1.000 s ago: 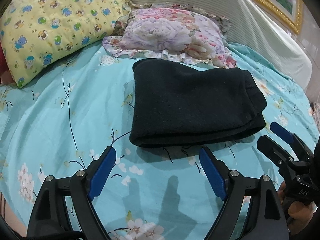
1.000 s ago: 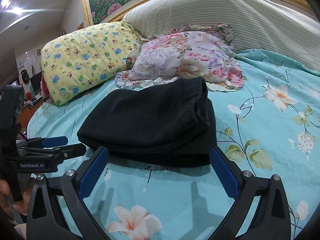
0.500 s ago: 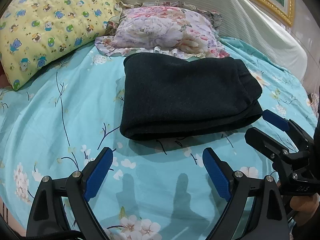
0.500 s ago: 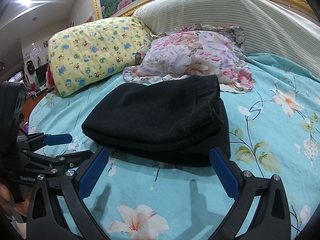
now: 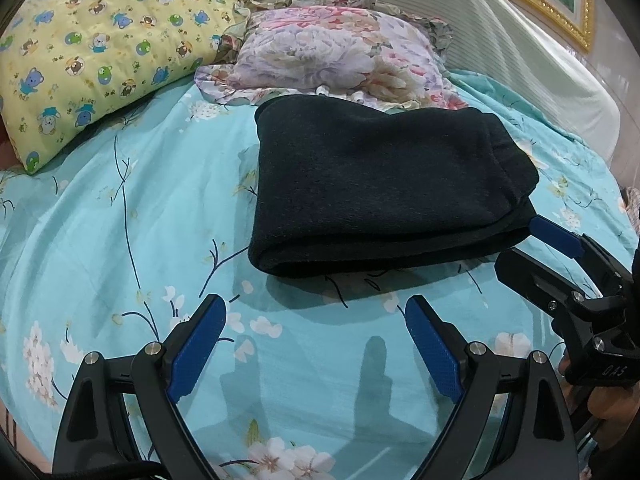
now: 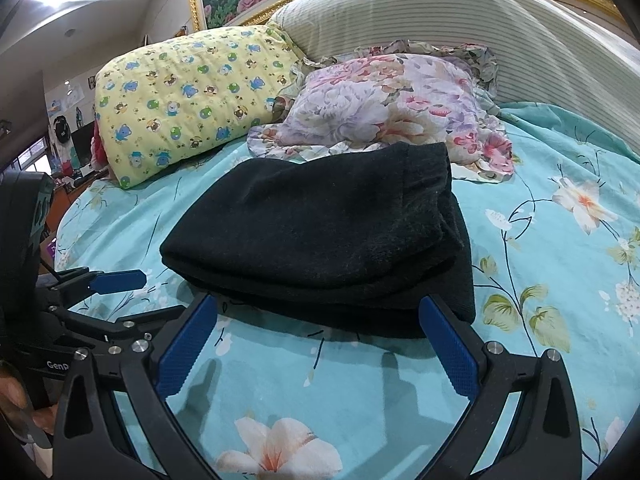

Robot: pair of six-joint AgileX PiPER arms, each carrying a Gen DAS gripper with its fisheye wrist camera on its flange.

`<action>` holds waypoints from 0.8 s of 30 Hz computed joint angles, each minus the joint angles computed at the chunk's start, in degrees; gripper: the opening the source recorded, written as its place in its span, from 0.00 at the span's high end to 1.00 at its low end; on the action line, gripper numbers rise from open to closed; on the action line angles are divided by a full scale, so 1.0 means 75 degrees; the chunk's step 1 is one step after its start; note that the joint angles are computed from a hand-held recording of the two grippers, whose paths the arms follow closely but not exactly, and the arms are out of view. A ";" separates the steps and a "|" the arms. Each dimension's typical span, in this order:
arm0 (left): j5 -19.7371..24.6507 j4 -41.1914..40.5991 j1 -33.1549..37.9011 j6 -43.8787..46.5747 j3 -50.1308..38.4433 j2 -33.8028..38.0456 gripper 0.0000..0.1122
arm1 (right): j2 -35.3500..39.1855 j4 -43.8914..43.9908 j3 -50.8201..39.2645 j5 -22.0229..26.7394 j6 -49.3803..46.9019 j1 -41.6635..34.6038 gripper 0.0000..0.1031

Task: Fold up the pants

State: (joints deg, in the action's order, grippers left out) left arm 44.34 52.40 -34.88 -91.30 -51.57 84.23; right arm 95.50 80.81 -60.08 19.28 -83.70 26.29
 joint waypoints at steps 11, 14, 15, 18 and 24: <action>0.0001 0.0006 0.0029 0.0093 -0.0071 0.0021 0.18 | 0.0005 0.0121 0.0011 -0.0012 -0.0091 0.0010 0.02; 0.0076 0.0023 -0.0027 0.0072 -0.0081 0.0001 0.18 | 0.0004 0.0131 0.0007 -0.0017 -0.0087 0.0015 0.02; 0.0099 0.0030 -0.0055 0.0053 -0.0088 0.0000 0.18 | 0.0003 0.0156 0.0009 -0.0007 -0.0105 0.0012 0.02; 0.0134 0.0043 -0.0078 0.0048 -0.0091 -0.0019 0.18 | -0.0013 0.0099 0.0001 -0.0017 -0.0043 0.0023 0.02; 0.0229 0.0089 -0.0131 -0.0014 -0.0093 -0.0044 0.18 | -0.0036 0.0048 -0.0039 0.0023 0.0004 0.0017 0.02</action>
State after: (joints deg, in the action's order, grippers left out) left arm 46.06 53.07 -35.86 -91.41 -52.26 83.90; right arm 95.24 81.18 -60.37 19.46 -83.67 26.42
